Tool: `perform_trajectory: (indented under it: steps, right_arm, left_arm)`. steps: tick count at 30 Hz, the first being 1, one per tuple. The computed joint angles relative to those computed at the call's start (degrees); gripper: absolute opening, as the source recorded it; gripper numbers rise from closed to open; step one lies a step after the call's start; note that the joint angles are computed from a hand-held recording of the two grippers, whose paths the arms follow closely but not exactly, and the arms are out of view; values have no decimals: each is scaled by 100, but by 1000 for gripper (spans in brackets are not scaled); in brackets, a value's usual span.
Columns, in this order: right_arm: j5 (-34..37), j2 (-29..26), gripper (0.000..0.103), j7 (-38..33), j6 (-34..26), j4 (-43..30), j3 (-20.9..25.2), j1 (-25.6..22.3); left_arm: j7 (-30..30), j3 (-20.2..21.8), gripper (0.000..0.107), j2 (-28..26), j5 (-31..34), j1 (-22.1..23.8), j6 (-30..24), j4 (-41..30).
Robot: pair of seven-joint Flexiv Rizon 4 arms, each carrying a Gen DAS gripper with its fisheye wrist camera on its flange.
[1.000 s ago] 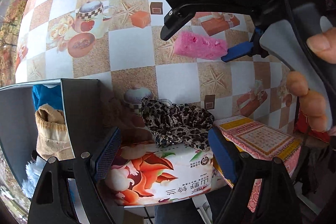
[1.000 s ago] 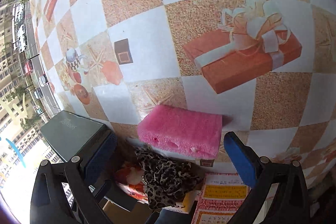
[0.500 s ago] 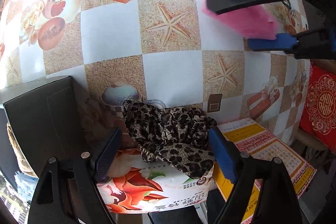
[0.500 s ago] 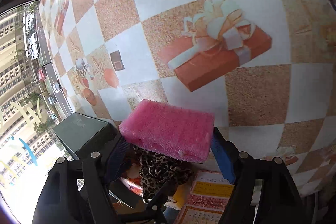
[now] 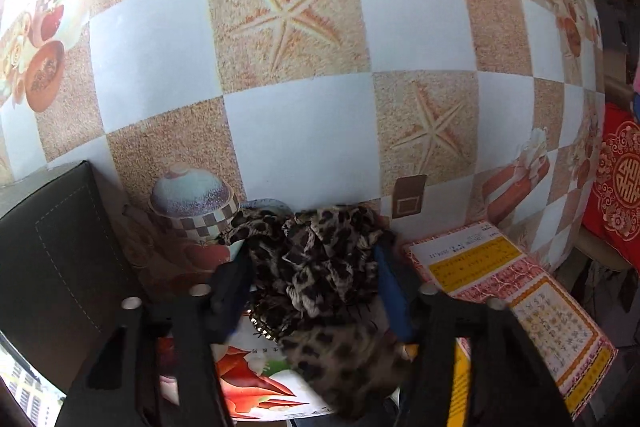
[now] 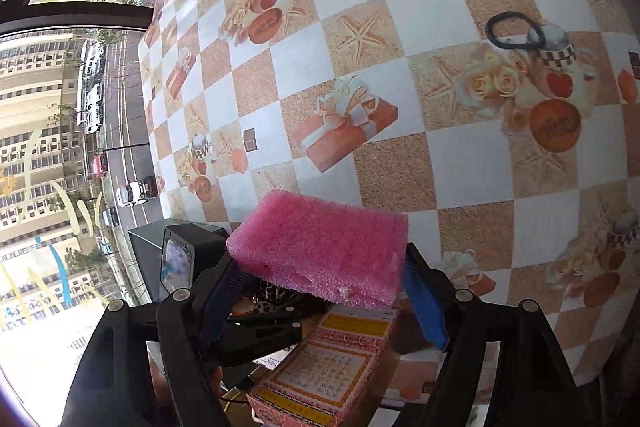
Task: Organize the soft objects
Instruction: 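Lift and carry the leopard-print cloth and pink sponge over the white box with both tools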
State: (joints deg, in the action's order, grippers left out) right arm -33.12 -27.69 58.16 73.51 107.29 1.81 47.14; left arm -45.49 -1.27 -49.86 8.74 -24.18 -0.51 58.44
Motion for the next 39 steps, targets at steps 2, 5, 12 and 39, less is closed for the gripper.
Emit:
perform_trajectory:
  steps: [2, 5, 12, 39]
  right_arm:
    - [-52, 95, 77, 47, -256, 0, 19, 78]
    - [-119, 146, 77, 69, -516, -60, 125, 81]
    - [247, -12, 77, -1022, -1876, -990, 699, -31]
    - [1056, -1179, 77, -3686, -4316, -4099, 805, 933]
  left_arm:
    - [72, -77, 34, 151, -139, 101, 235, 237]
    - [178, -191, 34, 495, -384, 276, 898, 758]
    - [346, -341, 34, 1209, -1047, 693, 1726, 1511]
    - [1415, -311, 34, 2717, -2030, 1603, 2407, 2953]
